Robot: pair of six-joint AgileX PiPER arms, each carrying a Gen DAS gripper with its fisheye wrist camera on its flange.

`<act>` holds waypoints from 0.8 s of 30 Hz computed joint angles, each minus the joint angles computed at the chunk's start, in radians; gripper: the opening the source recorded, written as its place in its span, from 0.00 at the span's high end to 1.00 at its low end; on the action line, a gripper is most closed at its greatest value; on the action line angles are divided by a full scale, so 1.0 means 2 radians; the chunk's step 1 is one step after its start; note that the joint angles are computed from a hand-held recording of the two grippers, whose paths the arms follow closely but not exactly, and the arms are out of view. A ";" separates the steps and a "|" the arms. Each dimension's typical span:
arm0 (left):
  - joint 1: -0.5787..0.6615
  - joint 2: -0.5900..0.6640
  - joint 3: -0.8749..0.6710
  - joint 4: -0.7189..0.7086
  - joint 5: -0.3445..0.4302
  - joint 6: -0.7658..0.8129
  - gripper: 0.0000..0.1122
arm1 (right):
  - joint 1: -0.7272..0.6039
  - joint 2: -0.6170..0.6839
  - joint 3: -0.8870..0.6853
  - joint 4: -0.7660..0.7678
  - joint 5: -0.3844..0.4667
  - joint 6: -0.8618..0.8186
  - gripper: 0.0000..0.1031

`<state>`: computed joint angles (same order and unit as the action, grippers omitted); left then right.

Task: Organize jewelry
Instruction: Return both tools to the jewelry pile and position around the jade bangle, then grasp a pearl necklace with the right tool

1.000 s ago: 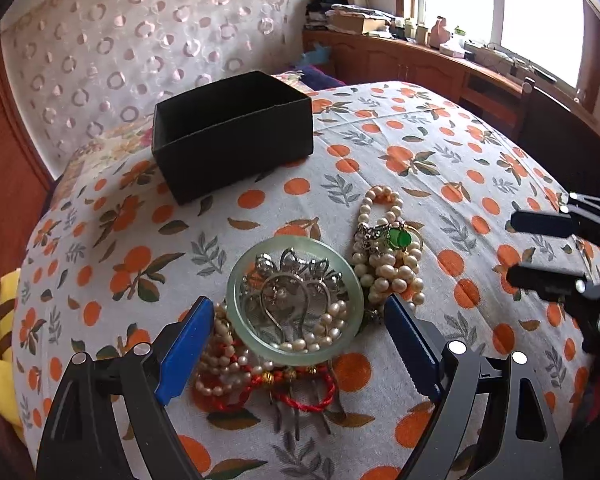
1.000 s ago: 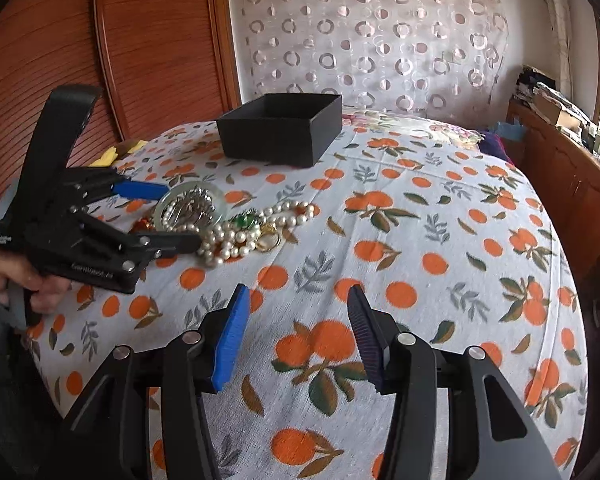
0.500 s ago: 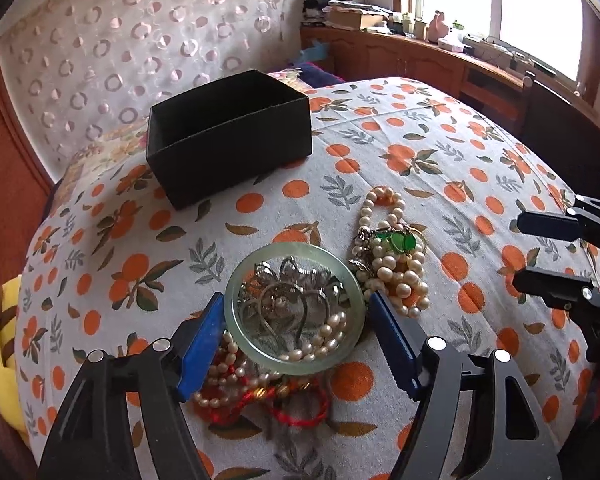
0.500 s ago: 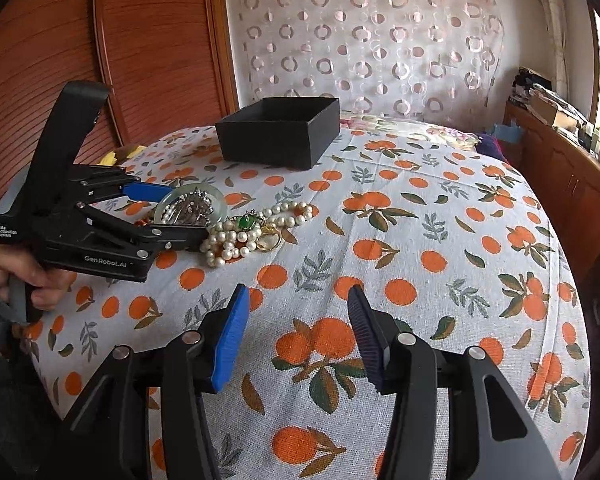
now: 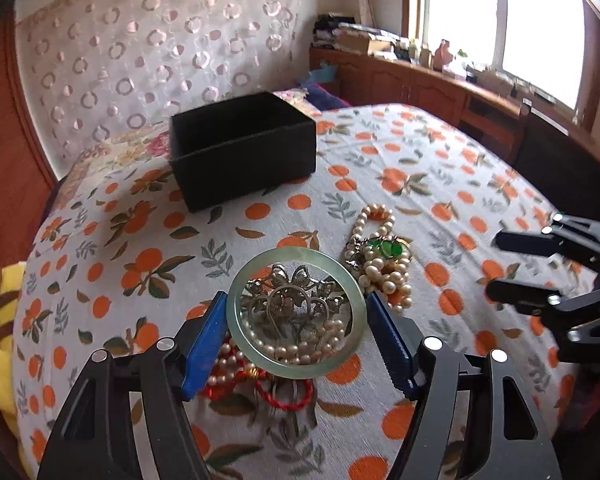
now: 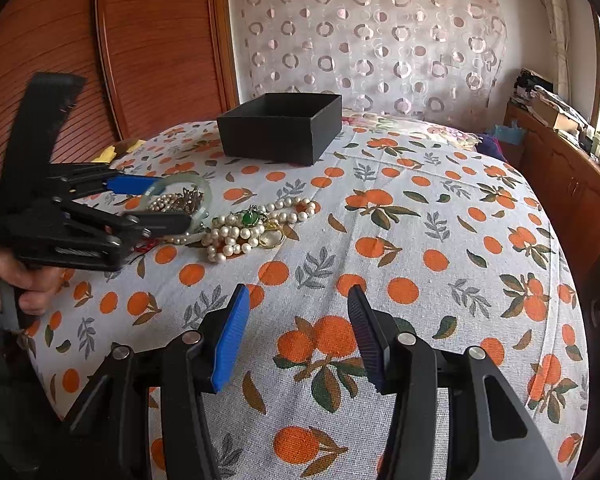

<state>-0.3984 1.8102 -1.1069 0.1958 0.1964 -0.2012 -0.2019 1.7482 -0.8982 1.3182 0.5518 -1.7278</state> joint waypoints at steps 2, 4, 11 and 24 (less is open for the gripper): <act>0.002 -0.011 0.012 -0.002 -0.009 -0.004 0.40 | 0.001 0.001 -0.002 -0.005 -0.003 0.004 0.48; 0.002 -0.026 0.027 0.028 -0.018 -0.039 0.40 | 0.003 0.002 -0.004 -0.009 -0.004 0.010 0.48; 0.016 -0.070 0.066 0.060 -0.042 -0.082 0.40 | 0.018 0.005 -0.028 -0.038 0.003 0.043 0.48; 0.052 -0.102 0.102 -0.087 -0.060 0.060 0.40 | 0.081 0.041 -0.100 -0.116 0.022 0.147 0.50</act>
<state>-0.2947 1.6059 -0.9034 0.0217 0.0762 -0.0818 -0.0394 1.8296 -1.0990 1.0855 0.5956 -1.4340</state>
